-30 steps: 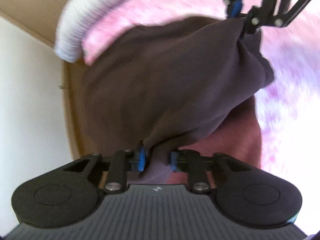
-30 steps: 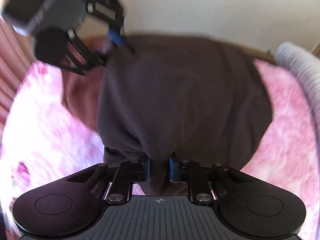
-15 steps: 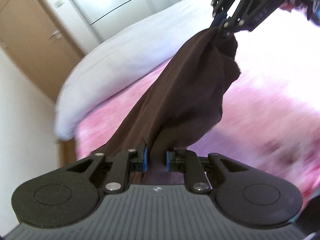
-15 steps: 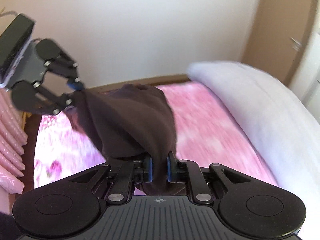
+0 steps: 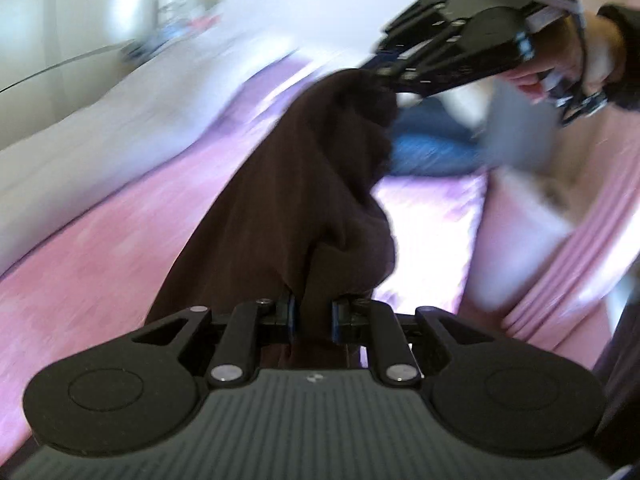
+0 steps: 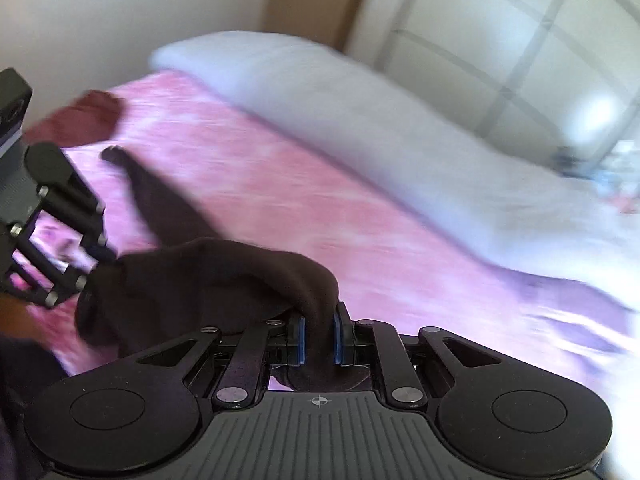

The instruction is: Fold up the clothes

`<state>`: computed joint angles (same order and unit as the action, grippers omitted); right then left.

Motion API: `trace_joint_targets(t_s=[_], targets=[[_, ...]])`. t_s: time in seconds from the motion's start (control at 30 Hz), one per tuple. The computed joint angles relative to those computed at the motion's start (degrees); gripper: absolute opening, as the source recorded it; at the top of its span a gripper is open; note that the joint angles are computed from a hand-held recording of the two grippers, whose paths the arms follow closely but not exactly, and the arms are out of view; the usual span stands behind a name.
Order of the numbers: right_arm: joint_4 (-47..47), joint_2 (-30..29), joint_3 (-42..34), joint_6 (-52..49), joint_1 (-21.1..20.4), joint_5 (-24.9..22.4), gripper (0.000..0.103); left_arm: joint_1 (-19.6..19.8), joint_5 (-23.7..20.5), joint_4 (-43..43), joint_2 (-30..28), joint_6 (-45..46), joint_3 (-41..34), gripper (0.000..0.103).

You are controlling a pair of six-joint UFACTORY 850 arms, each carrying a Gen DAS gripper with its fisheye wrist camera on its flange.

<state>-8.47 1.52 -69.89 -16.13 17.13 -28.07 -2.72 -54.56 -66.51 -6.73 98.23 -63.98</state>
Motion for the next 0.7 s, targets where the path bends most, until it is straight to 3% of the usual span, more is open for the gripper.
trace_joint_targets(t_s=[0.13,0.23,0.33,0.43,0.47,0.5,0.6,0.7], targets=[[-12.2,3.1,-4.9,3.5,-1.6,-0.1,0.012,-3.4,-6.9,-10.5,1.3,-1.5,-1.4,0.012],[-15.5,2.3,-9.5,0.6,0.2,2.2,0.012,-0.9,-11.3,-16.5,2.0,-3.6,-1.4,0.012],[-9.8,-1.3,-13.3,-7.4,2.9,6.1,0.012,4.8,-12.7,-17.5,2.7,-7.1,-0.4,0.013],[2.2,-8.7,-17.0,-19.2,6.2,11.2,0.014,11.4,-7.6,-13.0,2.6,-13.0,1.7,0.022],[5.6,-11.2,-17.5,-22.2,7.7,12.3,0.019,13.7,-4.2,-9.9,2.4,-15.2,2.5,0.028],[6.8,-13.9,-18.0,-22.8,9.5,12.2,0.032,15.9,0.0,-5.4,2.0,-18.4,3.2,0.033],[13.0,-24.6,-23.5,-26.1,14.6,7.4,0.047,21.7,12.4,11.4,0.9,-30.0,5.5,0.033],[24.0,-28.5,-23.8,-32.2,17.3,1.3,0.049,27.7,16.2,22.0,-0.5,-36.8,6.7,0.033]])
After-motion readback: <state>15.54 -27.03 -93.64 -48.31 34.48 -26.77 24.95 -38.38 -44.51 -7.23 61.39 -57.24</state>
